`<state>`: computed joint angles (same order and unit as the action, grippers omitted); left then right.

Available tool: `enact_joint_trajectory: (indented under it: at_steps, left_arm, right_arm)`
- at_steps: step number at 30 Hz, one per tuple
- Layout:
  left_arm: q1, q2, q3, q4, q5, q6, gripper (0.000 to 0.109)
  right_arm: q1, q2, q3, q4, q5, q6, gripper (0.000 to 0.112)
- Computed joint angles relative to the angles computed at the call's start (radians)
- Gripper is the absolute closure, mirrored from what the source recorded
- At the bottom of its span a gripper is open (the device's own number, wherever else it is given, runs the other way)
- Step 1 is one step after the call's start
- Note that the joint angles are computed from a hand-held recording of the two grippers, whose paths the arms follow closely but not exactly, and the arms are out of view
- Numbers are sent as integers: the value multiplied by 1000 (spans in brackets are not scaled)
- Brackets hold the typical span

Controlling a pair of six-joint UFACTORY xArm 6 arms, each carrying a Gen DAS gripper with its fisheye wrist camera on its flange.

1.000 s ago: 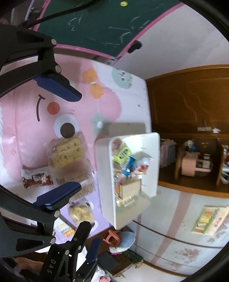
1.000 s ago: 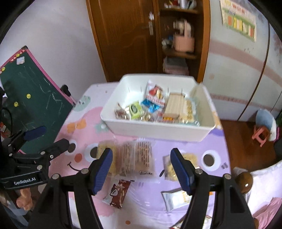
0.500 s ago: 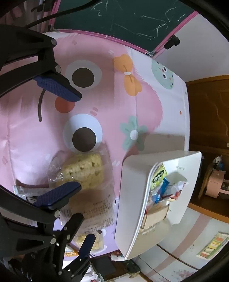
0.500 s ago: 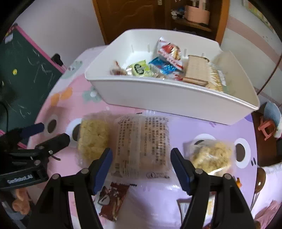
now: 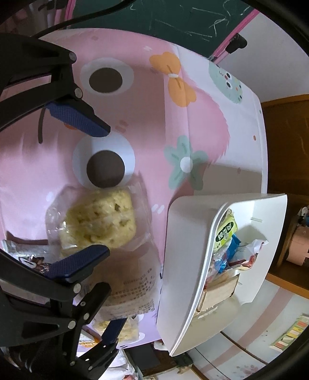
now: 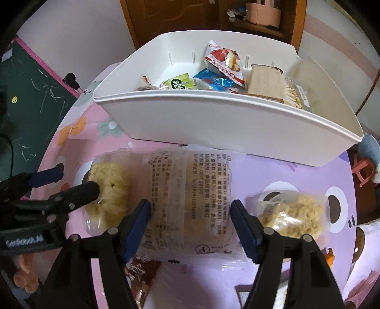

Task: Organize snacks
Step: 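Grasp a clear crumbly-bread bag with left tool while right tool grasps the printed bread bag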

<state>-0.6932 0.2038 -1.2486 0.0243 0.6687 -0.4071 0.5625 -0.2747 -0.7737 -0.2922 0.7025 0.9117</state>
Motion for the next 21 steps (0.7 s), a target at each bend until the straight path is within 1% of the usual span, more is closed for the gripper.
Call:
enact_joint_trajectory:
  at_steps: [3, 8, 11, 13, 15, 16, 17, 19, 21]
  left_arm:
    - [-11, 32, -33, -16, 13, 13, 17]
    - [-28, 93, -92, -21, 44, 13, 17]
    - [-28, 132, -127, -52, 70, 23, 17]
    - [-34, 134, -124, -11, 64, 2, 17]
    - [-36, 131, -120, 11, 64, -2, 20]
    - [-36, 126, -112, 20, 59, -6, 25]
    - [-37, 118, -103, 36, 54, -15, 36]
    - [-37, 94, -74, 56, 33, -26, 49]
    - [-35, 75, -49, 28, 20, -3, 49]
  right_arm:
    - [-2, -18, 8, -15, 23, 10, 46]
    - [-10, -52, 49, -13, -5, 13, 45]
    - [-11, -53, 55, -13, -14, 1, 43]
    - [-18, -56, 64, 12, -31, -13, 40]
    - [-24, -48, 64, 35, -34, -28, 37]
    - [-26, -44, 64, 45, -37, -35, 36]
    - [-27, -38, 61, 51, -35, -41, 35]
    - [-24, -25, 52, 51, -27, -45, 33]
    - [-19, -4, 35, 32, -11, -42, 32]
